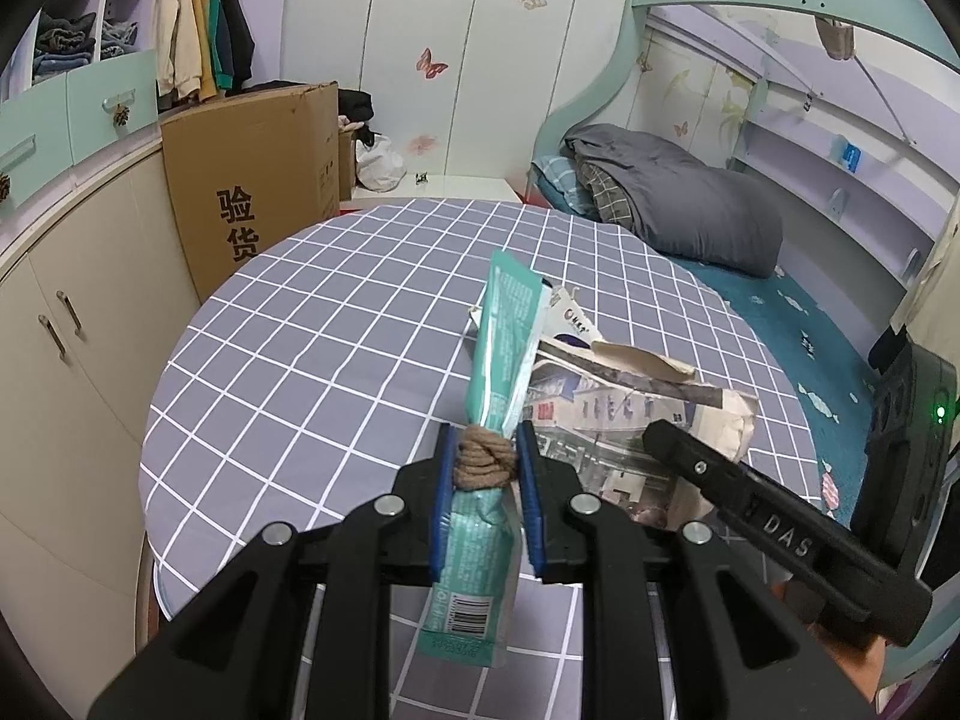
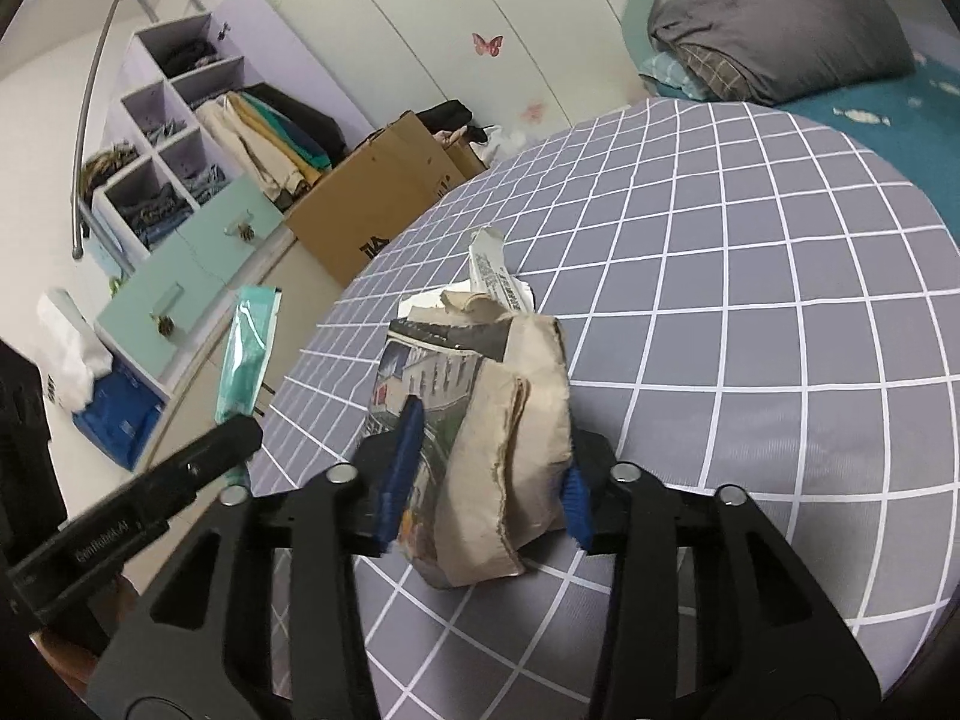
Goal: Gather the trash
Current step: 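Lift the teal tube and newspaper bundle off the table with both tools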
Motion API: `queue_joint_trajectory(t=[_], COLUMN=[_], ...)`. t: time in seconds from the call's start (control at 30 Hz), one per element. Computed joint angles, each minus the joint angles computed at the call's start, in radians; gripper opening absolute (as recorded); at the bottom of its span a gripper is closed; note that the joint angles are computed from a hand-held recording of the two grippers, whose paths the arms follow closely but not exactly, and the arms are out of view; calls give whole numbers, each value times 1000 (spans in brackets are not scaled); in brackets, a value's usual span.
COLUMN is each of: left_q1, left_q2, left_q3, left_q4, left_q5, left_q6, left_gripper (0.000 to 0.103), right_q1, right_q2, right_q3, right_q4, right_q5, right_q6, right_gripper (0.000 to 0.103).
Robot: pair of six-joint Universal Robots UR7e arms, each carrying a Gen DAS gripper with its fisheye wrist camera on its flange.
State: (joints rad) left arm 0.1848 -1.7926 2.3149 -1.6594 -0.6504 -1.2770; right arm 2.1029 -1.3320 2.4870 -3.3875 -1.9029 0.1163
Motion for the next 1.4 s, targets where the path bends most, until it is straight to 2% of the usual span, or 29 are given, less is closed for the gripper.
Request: queue_joint_trajectory(t=[0.23,0.47,0.73,0.8,1.0,1.4], left_q1=[-3,-10,-14,-16,-31,-74], left_q2=[-3,-7,-10,-13,-33,-92], left_q3=[1,2,-1,-3,-6,-26], left_q4=[7,13,23,26,54,180], left_q5=[-3,-8,-7,-7,-4,18], left_q6=[-15,-24,-30,-33,-53,-140], left_gripper=[19,19,19,19,19,19], right_q1=[72,158,157,146,158,194], right_q2=[26,76,87,82,86,101], right_q3=[5,-10,1,7,3,-23], right_q4=[-87,-146,-180,-194,-211,-229], right_q5=[-75,-151,-146,-117,-103,-81], right_q6=[-76,-161,-170,-168,-168,-145], right_gripper=[21,18,15,13,10,8])
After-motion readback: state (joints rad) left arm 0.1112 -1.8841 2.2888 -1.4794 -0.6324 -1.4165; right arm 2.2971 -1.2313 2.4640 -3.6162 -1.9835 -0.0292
